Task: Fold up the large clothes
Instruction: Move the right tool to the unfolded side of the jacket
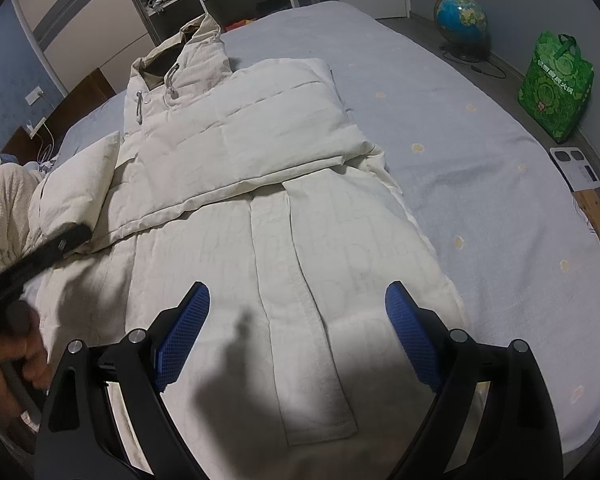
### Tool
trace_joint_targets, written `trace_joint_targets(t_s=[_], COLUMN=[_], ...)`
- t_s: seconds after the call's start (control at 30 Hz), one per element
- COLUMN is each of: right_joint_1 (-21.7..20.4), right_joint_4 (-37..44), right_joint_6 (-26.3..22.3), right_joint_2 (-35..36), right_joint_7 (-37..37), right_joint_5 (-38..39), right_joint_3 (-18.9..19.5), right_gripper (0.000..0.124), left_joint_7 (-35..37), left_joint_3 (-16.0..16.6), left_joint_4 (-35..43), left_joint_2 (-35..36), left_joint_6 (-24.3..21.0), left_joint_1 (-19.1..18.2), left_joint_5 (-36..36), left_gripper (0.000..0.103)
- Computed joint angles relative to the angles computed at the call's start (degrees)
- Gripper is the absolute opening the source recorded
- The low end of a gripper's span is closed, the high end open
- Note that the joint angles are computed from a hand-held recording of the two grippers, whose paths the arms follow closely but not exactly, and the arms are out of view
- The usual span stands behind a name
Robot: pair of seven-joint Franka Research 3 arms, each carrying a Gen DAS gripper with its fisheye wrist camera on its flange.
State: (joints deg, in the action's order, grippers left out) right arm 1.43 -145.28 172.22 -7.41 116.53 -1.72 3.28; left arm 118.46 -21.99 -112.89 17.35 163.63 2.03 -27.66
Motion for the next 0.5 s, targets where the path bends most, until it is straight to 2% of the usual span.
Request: trace_joint_targets(t_s=[0.1,0.2,0.3,0.5], right_joint_1=[-0.3,-0.5,-0.3,0.0], right_joint_4=[0.3,0.7,1.5,3.3], right_joint_6=[-0.7,-1.7,-3.3,-6.5], right_joint_2=[0.1,0.2,0.5,1.0], right_joint_7=[0.6,1.5,2.0,4.7], right_joint_5=[-1.1,-2.4,-4.0,-10.1], right_joint_3=[0.3,0.5,0.5,0.9], right_gripper=[0.085,0.085,0.085,0.085], left_joint_7=[5.2,9.5,12.7,10.3], left_joint_3=[-1.5,-0.3,2.2,9.1], left_joint_4=[-3.4,-6.2,-8.5,-10.8], left_joint_2=[-2.9,-6.4,-9.3,-11.2], left_joint_6=[-0.2,-0.2,1.6,4.9], left_joint_1=[2.5,3.6,4.0,3.3], left_joint_5=[-4.2,-9.4,-14.0,-17.0], left_gripper=[0.078,0.079,0.089,0.089])
